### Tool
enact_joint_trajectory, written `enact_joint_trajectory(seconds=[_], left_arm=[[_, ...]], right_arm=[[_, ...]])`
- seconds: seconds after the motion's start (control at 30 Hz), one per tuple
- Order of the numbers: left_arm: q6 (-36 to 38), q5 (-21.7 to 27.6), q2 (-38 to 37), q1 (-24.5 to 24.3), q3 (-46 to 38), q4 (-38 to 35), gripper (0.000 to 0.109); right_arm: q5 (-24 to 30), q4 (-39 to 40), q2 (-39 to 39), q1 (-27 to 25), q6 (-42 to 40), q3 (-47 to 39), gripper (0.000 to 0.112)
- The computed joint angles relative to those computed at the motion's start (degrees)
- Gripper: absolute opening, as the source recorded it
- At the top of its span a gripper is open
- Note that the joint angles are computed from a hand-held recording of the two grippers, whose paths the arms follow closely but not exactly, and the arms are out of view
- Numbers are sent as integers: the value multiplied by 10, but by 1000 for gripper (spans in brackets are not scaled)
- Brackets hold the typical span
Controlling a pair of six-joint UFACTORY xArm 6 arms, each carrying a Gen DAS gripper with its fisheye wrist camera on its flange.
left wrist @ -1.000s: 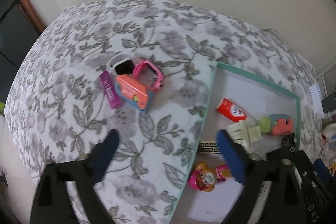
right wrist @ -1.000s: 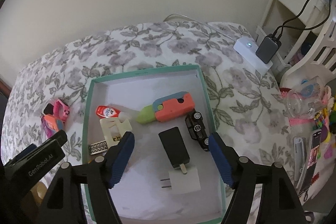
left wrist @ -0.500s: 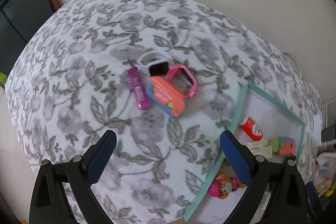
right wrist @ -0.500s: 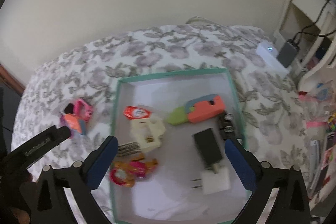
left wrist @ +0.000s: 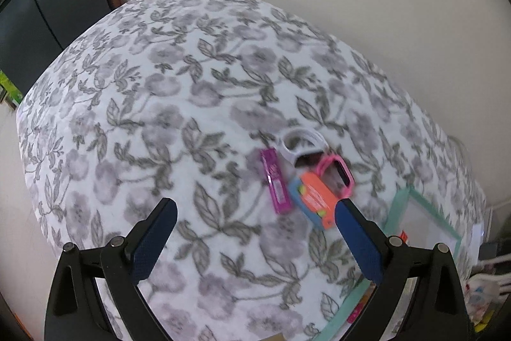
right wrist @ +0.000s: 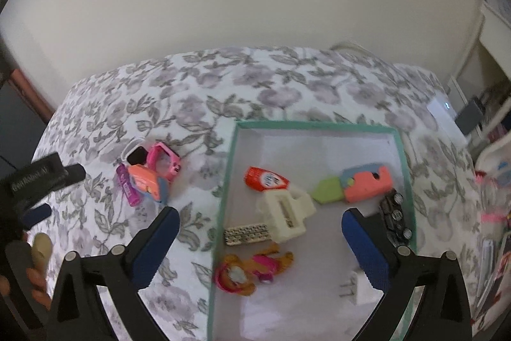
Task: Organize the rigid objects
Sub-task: 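Withdraw both grippers from the tray back toward the remaining pile, then grasp the purple lighter with the left gripper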
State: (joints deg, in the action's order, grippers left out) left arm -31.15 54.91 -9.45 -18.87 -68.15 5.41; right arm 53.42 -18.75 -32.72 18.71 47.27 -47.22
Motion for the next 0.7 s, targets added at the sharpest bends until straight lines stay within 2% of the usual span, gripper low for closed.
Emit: enact_joint_trajectory(seconds=[0.2,0.4,0.7], left_arm=[[32,-13,22,32,-12,-32,99],[50,1,65,50,-35,-52,99],[76,-7,123,56,-55,-84,99]], right_arm=[[-69,-5,66,23,-6,-29,103],[-122,15,137,31,-22,-54,103],[-154,31,208,26,-33,-72,103]])
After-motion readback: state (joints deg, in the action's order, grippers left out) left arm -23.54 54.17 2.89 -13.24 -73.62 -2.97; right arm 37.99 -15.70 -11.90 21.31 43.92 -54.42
